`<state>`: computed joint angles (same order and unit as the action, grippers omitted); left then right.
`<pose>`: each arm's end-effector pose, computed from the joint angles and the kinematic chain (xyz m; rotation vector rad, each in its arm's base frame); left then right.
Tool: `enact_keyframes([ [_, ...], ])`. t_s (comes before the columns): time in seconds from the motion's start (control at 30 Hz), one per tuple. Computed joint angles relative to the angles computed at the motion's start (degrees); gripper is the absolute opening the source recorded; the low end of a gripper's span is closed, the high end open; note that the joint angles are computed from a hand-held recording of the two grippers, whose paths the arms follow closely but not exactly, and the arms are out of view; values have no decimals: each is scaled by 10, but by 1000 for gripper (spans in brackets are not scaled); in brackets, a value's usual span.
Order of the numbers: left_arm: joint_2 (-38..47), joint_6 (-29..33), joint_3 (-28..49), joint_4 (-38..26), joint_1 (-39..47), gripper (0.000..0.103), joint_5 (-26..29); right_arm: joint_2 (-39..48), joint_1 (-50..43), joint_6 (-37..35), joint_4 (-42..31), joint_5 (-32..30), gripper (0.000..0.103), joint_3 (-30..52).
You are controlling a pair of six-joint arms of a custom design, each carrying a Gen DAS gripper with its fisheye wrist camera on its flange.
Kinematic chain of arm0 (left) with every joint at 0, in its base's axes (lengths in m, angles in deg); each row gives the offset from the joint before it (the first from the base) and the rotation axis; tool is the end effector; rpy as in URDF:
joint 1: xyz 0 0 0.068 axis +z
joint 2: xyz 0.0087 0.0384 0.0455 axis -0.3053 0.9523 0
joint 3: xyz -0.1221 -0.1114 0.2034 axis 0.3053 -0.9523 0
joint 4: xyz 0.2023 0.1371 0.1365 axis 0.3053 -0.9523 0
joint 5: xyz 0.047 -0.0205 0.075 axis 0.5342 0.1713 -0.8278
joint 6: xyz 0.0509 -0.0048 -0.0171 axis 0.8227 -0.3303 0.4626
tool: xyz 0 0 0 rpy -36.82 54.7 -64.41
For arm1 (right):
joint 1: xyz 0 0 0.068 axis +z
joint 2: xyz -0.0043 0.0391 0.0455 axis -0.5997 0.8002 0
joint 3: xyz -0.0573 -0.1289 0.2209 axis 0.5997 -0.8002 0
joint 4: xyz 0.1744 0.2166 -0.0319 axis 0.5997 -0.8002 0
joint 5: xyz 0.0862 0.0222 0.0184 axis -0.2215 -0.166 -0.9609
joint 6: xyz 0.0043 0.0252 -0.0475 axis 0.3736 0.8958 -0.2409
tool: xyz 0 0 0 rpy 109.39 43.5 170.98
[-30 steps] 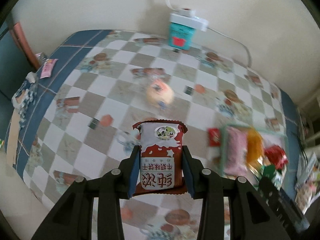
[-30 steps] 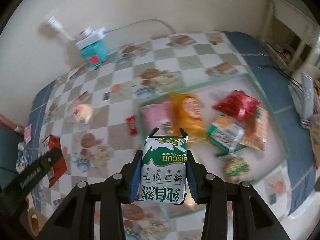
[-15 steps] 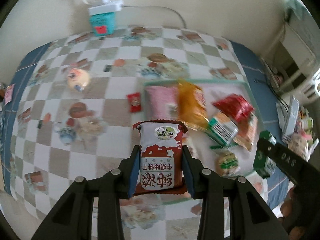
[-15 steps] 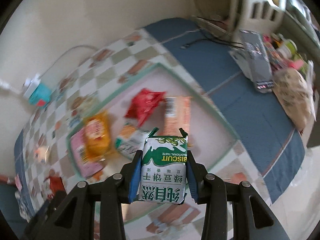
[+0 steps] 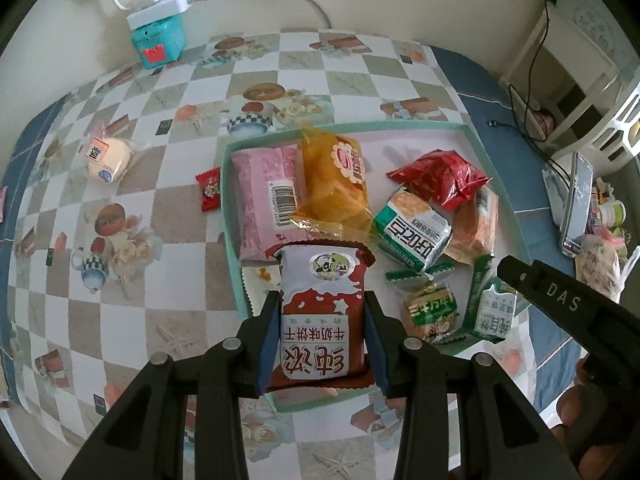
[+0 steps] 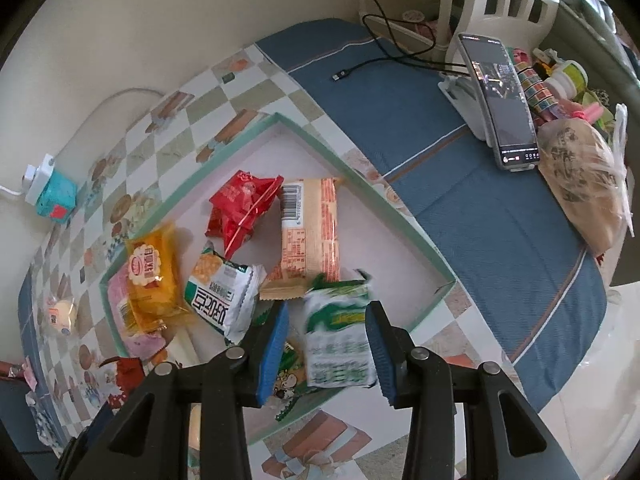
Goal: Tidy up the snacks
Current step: 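Open the left gripper over the tray while the right releases the green packet there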
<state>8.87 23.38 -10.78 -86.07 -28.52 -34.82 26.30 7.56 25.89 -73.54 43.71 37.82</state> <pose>0.2006 -0.0378 0.2834 -0.2442 2.8178 -0.1151 0.2206 0.2038 0.2825 0.4828 2.7784 0.0279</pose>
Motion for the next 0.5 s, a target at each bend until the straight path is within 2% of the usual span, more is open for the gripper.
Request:
enact_keyframes([
  [0.17,9,4,-2,0,29,41,8,18,2,-1,-8,0,45,12],
  [0.23,10,9,-3,0,46,41,13,30,3,0,-13,-3,54,19],
  [0.27,10,11,-2,0,54,44,13,37,4,0,-16,-3,62,23],
  [0.3,10,13,-1,1,63,48,15,45,7,0,-18,-4,64,28],
  [0.33,9,14,0,1,71,58,19,48,8,-1,-19,-3,64,31],
  [0.37,9,17,0,1,81,64,26,54,11,-2,-21,-3,64,35],
  [0.47,14,23,3,-2,107,66,36,64,16,-4,-26,0,78,46],
  [0.5,17,24,4,-5,121,67,37,67,19,-4,-26,2,80,49],
])
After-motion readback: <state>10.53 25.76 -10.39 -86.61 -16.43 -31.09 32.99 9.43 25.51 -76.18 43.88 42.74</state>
